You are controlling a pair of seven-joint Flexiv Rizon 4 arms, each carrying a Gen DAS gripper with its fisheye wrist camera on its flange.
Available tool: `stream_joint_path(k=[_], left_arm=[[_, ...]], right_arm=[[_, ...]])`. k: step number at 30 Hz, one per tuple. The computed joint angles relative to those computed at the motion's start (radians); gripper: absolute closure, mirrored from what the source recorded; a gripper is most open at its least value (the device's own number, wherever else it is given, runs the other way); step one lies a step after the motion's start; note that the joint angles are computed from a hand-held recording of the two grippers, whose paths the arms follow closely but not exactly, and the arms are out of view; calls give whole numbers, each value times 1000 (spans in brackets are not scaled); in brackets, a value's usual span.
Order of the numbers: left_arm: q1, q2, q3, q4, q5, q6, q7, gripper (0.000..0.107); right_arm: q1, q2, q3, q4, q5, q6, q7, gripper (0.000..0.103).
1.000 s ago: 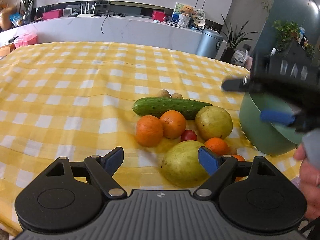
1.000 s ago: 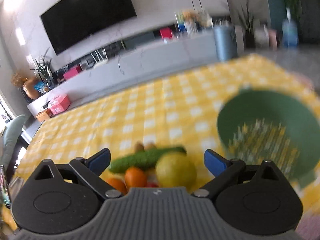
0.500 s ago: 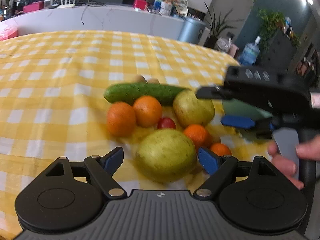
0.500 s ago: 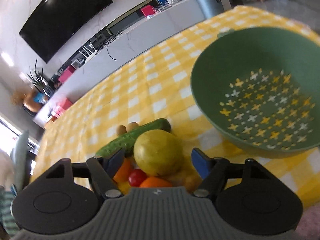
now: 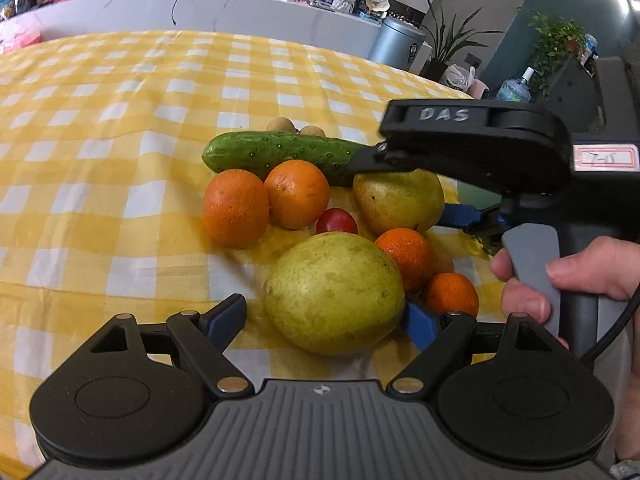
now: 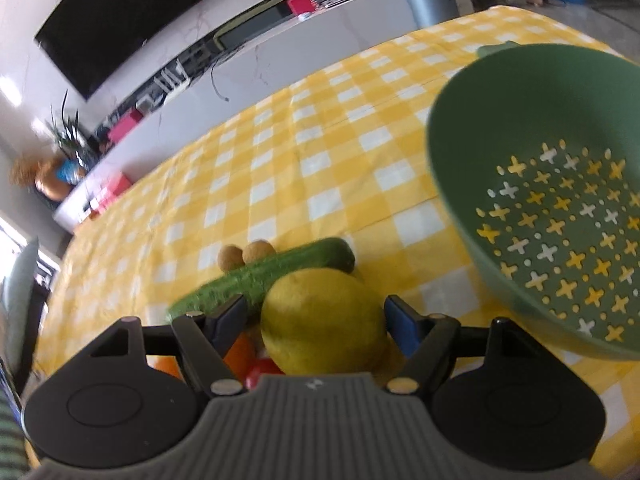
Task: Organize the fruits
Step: 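Grasp the yellow pear with the right tool while the left tool grasps the large green pear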
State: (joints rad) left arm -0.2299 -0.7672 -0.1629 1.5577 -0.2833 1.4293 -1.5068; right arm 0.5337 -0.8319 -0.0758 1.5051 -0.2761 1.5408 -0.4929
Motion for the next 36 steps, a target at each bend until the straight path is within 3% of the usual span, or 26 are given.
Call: stream_joint_path(k=[4, 6, 16, 22, 28, 34, 36], left_arm=[[1, -8, -3, -7, -3, 11, -8, 7], [5, -14, -10, -9, -7, 23, -10, 7], [29, -26, -39, -24, -4, 13, 24, 7], [21, -31, -35, -24, -12, 30, 30, 4], [48, -45, -76, -19, -6, 63, 82, 4], [64, -40, -99, -10, -20, 58, 106, 4], [73, -34, -107, -2, -37, 58, 99, 13]], right_arm=[[17, -5, -25, -3, -10, -19, 8, 31], [6, -11, -10, -7, -6, -15, 9, 37], [26, -14, -39, 12, 16, 31, 21, 38], [77, 2, -112, 48, 31, 52, 77, 38], [147, 12, -206, 88, 35, 102, 92, 38], [151, 11, -209, 87, 45, 106, 78, 38], [152, 11, -209, 87, 45, 108, 71, 38]])
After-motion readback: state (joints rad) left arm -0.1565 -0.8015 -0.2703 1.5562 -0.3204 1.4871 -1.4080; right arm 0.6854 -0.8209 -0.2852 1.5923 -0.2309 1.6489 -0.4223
